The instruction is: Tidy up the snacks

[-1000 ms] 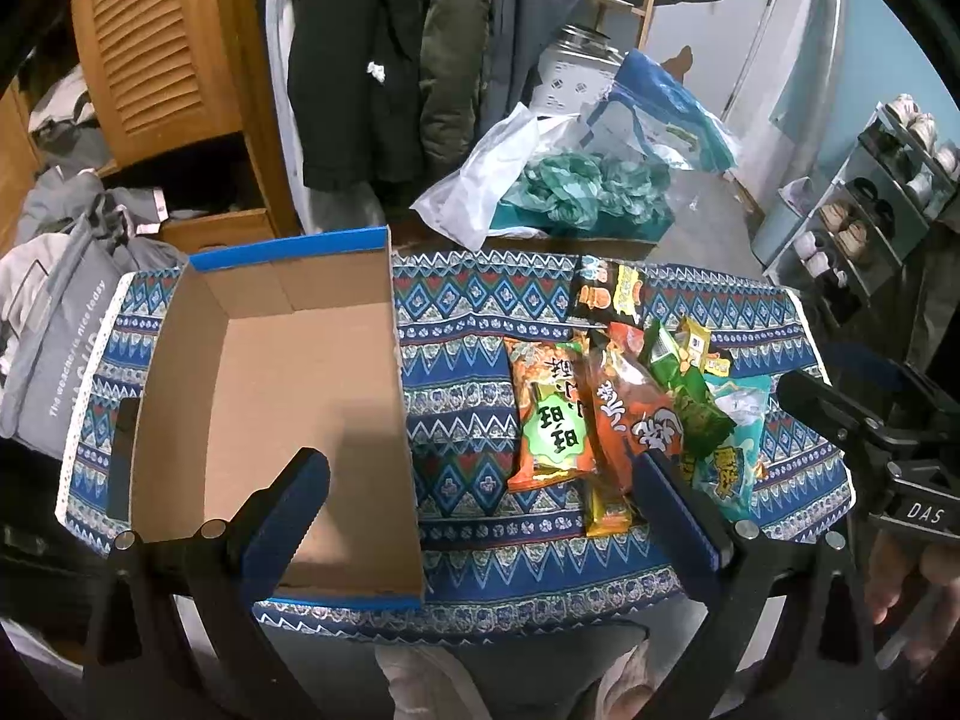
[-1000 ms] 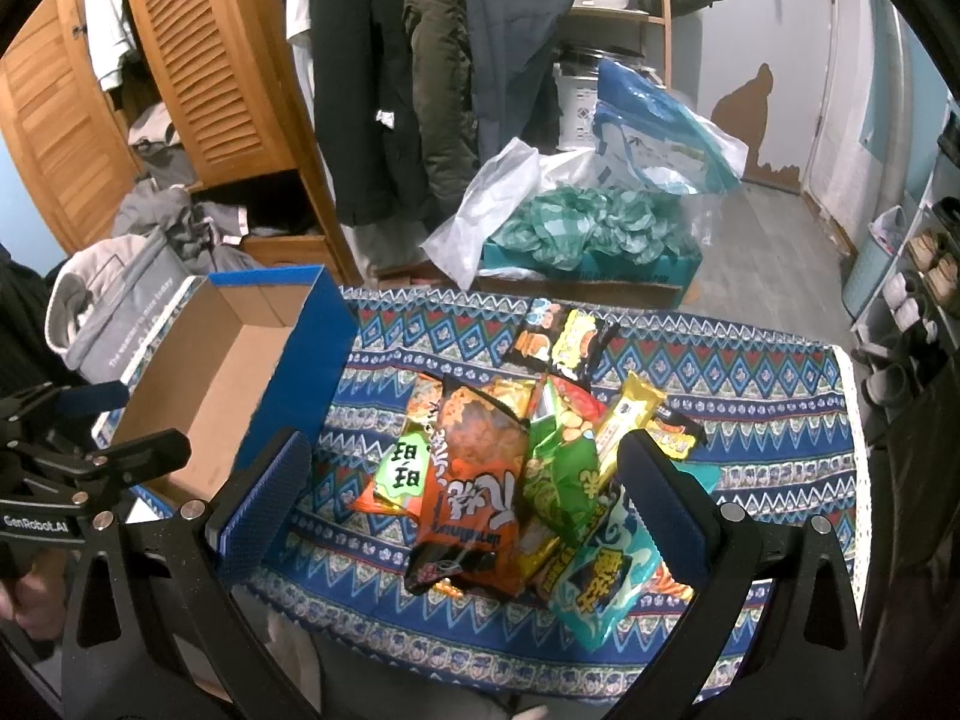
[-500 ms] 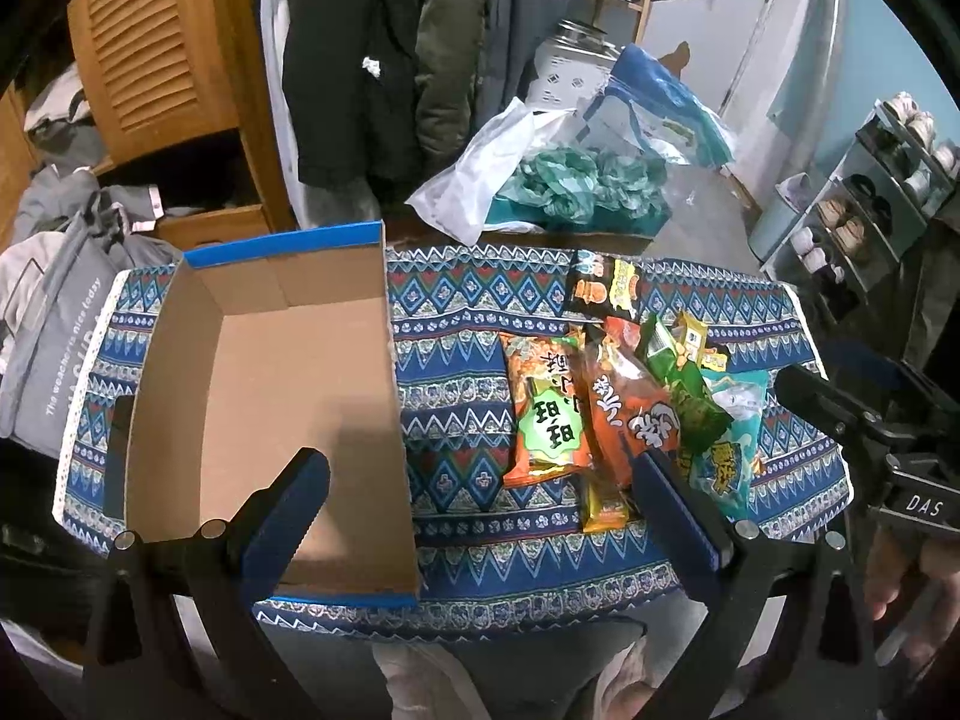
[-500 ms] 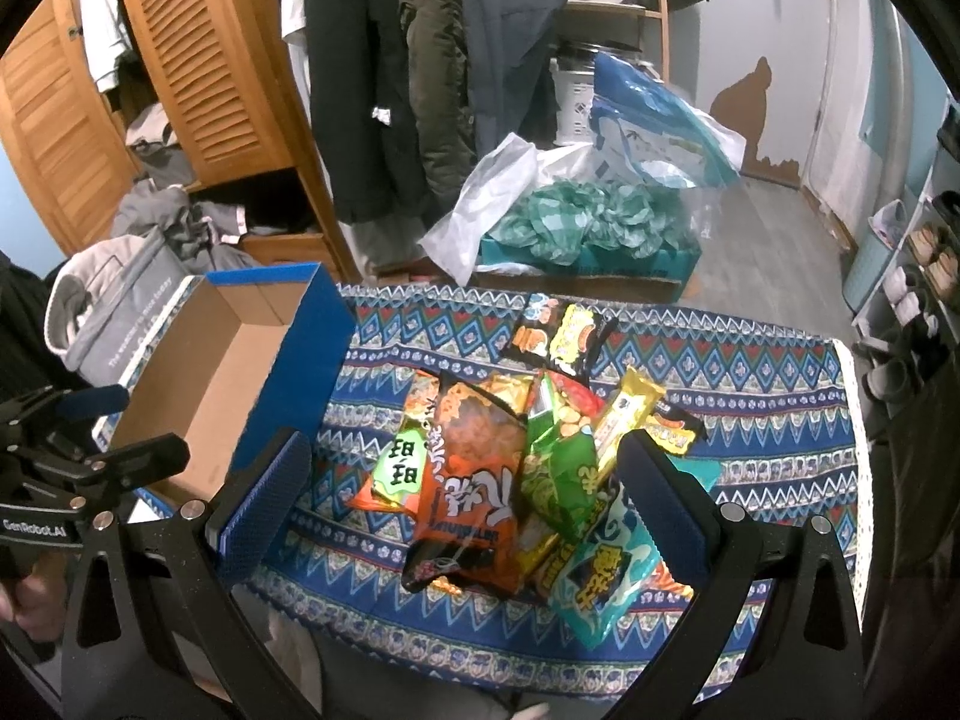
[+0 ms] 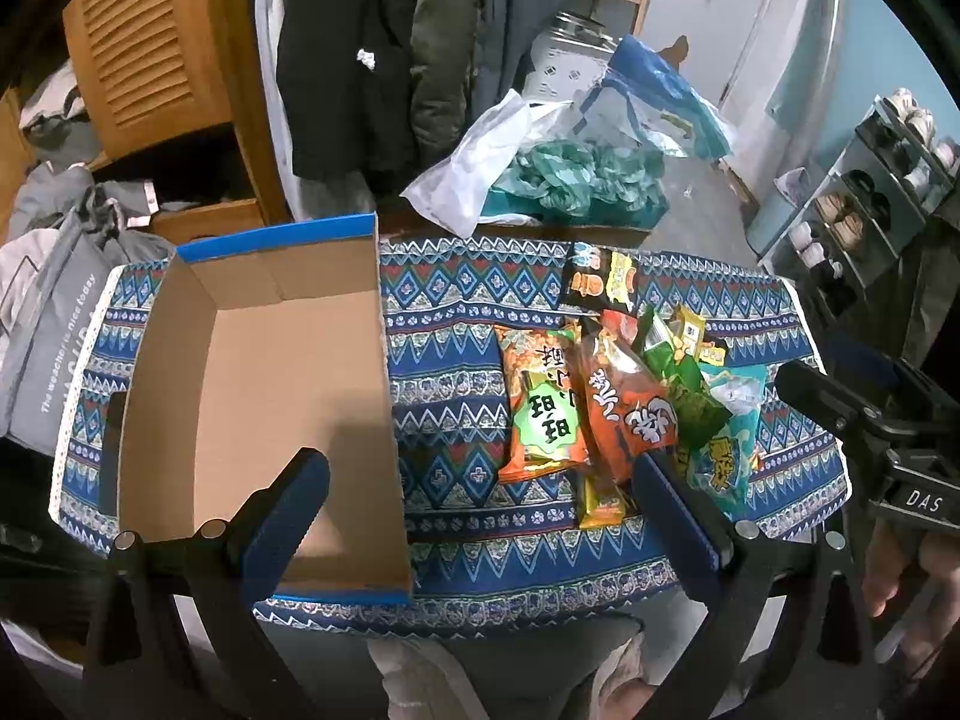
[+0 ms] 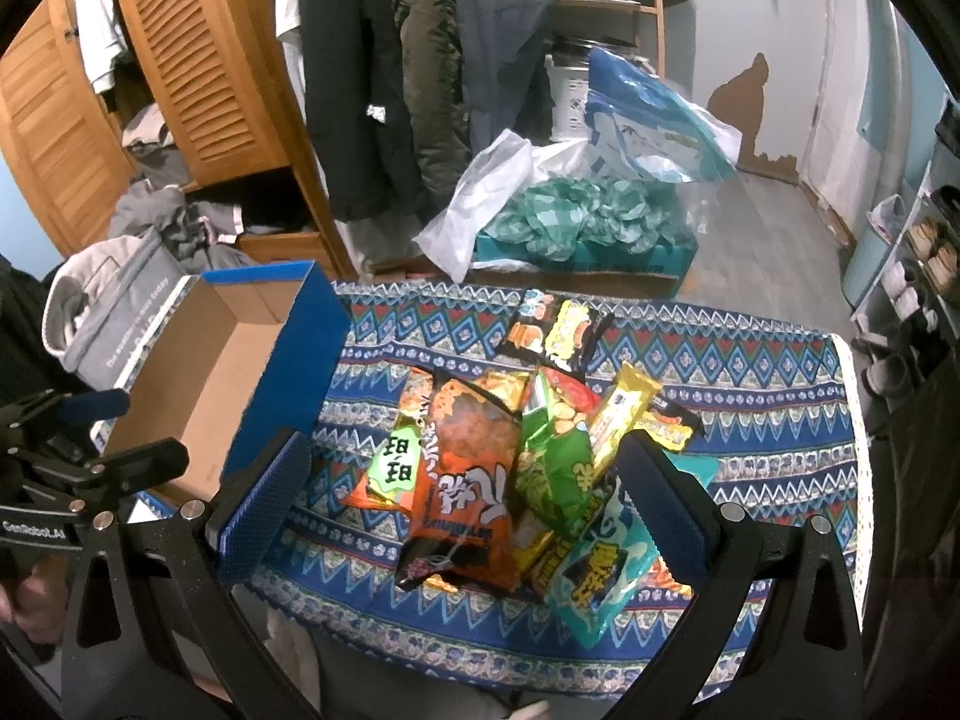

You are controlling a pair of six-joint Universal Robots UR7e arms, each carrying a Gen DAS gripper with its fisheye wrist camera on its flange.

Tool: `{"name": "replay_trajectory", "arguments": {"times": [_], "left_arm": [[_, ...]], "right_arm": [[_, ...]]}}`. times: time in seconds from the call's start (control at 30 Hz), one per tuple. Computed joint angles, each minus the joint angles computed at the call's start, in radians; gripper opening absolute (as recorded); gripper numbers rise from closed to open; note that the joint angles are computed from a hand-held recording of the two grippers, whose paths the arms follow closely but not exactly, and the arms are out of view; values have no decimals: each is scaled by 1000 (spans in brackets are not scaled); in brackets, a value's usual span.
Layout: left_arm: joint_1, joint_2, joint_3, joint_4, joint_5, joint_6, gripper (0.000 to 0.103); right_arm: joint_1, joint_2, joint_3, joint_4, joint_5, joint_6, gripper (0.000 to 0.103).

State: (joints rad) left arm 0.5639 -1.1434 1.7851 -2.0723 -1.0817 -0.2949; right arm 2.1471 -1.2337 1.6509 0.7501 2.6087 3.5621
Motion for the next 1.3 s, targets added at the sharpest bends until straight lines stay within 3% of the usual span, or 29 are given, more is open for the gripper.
{"name": "replay_trajectory", "arguments": {"times": [0.37,0.7,1.1,1.3], "left_arm": [[5,53,-37,35,-49,-34,102],[16,134,-90,62,-110,-92,102],[-1,255,-130,63,-86,-99,102],[14,335,-176,121,-91,-125,102]], "right_arm": [[-54,-38,36,58,-1,45,101],[-158,-138,114,73,-25,92,101],[-322,-210,216,40,-95,72,101],[-386,-232,238,9,-156,39,97]]}}
